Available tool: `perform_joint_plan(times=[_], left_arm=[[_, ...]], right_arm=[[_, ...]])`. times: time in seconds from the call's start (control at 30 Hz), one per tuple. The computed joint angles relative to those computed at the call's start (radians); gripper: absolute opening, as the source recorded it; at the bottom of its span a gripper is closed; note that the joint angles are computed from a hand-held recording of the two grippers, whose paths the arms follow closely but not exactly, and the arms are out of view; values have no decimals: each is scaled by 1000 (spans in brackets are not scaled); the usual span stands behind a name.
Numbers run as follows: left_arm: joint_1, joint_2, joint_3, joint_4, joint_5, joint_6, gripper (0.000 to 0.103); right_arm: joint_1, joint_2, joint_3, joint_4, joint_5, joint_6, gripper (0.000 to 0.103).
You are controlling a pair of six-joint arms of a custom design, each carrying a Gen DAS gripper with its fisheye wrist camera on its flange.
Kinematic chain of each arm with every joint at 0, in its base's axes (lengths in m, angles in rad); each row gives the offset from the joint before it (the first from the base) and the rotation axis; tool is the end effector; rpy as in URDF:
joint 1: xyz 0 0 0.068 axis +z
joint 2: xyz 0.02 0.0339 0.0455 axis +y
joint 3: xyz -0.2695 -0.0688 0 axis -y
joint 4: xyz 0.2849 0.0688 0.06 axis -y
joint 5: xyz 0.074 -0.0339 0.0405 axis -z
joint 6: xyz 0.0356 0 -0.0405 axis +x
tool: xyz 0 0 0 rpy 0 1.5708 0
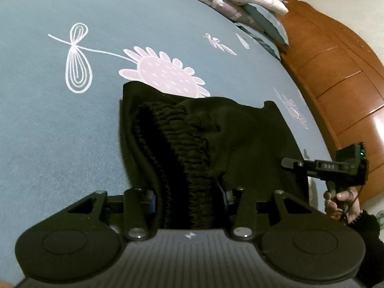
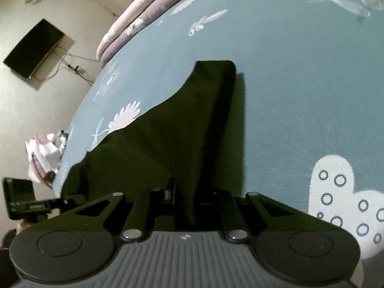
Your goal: Fold clothes
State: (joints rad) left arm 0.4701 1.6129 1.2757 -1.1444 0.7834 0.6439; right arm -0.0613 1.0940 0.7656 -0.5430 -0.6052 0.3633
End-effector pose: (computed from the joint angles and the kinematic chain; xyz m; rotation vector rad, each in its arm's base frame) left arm 0.3046 0.1266 0.2463 0.2662 2.5179 -0.8279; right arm 0.2526 0.0048 0.2388 0.2389 2.4068 0.8735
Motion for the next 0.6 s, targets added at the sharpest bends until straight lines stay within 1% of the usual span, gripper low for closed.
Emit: perform_joint_plan(times=[0.03,0.17,0.4,0.47,0.53,0.6], left_arm=[[-1,-13,-3,2,0,-2,39],[-5,-64,-13,8,3,-8,35],[-36,-151,0,2,15,-24,34],[-52,-172,11,-2,20,-30,34],[-76,-190,26,-6,22,-37,34],[-110,-209,39,-2,19,-50,33]], right_arm=[[21,8,16,3,17,2,14],[50,-54,11,6,32,7,13],[93,-183,-2,-22,94,1,11],[93,-226,-11,-29,100,6,11],[63,-272,-20,-50,72,-6,10],[57,-312,-22,-67,72,-14,10]])
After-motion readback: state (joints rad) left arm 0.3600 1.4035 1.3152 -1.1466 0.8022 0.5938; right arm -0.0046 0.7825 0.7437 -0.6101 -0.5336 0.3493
